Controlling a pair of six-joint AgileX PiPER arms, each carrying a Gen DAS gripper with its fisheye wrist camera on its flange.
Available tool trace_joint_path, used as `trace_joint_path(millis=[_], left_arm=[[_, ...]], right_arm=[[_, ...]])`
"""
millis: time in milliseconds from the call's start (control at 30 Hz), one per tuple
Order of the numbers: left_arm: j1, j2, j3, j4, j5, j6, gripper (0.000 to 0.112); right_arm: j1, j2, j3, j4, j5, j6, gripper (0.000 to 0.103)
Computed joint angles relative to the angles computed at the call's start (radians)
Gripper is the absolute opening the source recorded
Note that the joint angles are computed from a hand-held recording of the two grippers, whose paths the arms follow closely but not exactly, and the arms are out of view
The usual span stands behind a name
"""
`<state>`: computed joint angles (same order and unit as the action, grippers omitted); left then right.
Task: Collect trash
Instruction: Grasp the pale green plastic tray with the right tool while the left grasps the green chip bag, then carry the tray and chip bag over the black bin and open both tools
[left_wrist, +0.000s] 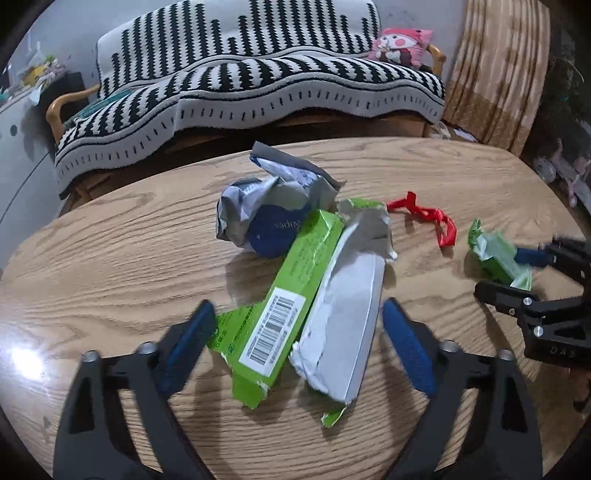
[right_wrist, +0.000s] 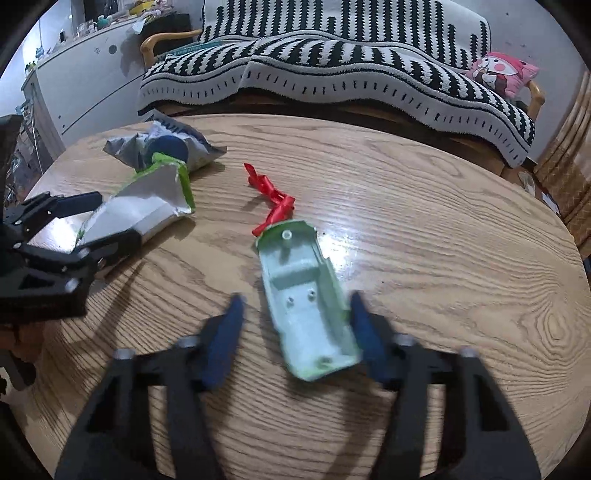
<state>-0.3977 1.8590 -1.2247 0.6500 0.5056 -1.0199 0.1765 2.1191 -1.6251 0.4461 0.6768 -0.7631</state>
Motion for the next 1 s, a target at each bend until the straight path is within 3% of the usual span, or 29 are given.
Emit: trace_joint_path(millis=[67,133,233,300,467,567,767,1000], left_arm=[[0.004,-0.01,0.013,-0.02,-0.014,0.006,0.054],[-0.015,-0.022,0.021,0.013,0.013,-0.017,0.044],[-0.022,-0.059,0.028,-0.071,0.039,0.035,0.031],[-0.037,-0.103,0.041,-0.115,0.059,0.055,0.03],[-0.147,-0.185,0.061,-0.05,0.118,-0.039,0.029],[-0.245,-0.174,0.001,-0.024,0.162,-0.091,0.029],[-0.457,-0.001,-0.265,0.013,0.24,-0.121,0.029],[-0.645,0.399,-0.897,-0.132,0.345,0.116,0.029]], right_arm=[[-0.005,-0.018,0.017,0.002,0.003,-0.003,0.033],[-0.013,-0.043,0.047,0.017,-0.004,-0.028,0.033],[-0.045,-0.095,0.096,0.058,0.006,-0.06,0.033],[-0.073,-0.134,0.126,0.084,0.016,-0.084,0.033],[-0.183,-0.251,0.22,0.158,0.05,-0.17,0.033],[-0.286,-0.321,0.278,0.193,0.075,-0.236,0.033],[-0.592,-0.395,0.317,0.264,0.163,-0.384,0.033],[-1.009,-0.278,0.157,0.289,0.29,-0.499,0.033]])
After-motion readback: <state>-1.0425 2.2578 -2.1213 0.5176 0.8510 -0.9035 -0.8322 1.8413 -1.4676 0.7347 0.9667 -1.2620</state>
